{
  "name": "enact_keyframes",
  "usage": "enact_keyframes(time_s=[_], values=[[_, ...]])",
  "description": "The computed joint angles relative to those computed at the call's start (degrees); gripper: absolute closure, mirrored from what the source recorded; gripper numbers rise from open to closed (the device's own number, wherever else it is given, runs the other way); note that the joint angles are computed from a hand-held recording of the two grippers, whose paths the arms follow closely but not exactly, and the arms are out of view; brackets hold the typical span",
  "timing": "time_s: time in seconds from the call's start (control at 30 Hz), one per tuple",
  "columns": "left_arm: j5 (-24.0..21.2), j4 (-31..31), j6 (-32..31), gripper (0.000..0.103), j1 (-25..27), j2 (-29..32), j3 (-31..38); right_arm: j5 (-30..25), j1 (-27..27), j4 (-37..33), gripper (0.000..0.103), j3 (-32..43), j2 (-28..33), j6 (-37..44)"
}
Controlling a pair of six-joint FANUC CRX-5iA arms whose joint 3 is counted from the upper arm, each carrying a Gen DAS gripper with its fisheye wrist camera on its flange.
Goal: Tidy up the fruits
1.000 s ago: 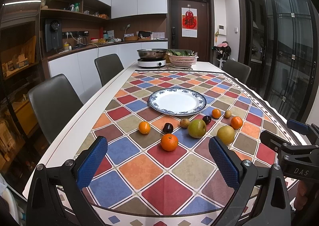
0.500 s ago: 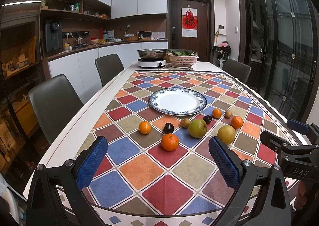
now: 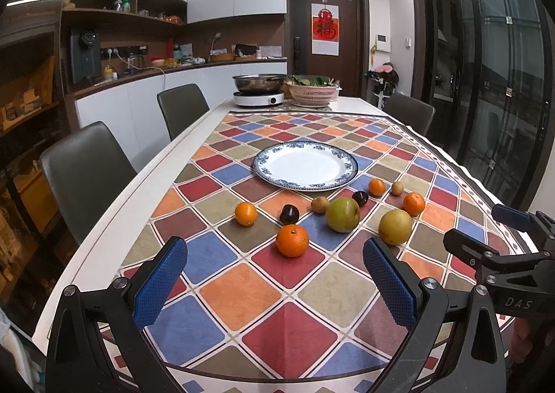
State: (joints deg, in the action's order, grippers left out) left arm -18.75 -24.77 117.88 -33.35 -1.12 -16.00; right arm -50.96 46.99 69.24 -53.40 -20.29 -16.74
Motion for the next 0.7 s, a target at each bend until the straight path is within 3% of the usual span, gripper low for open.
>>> enact_keyframes(time_s=[0.3, 0.7], values=[[0.4, 3.6, -5.4, 0.001, 1.0, 3.7, 2.0, 5.2, -3.9, -2.0, 0.001, 1.6, 2.7, 3.2], [0.0, 21.3, -24.5, 0.012, 4.1, 10.3, 3.7, 13.2, -10.1, -4.4, 0.001, 4.5, 7.6, 8.4]])
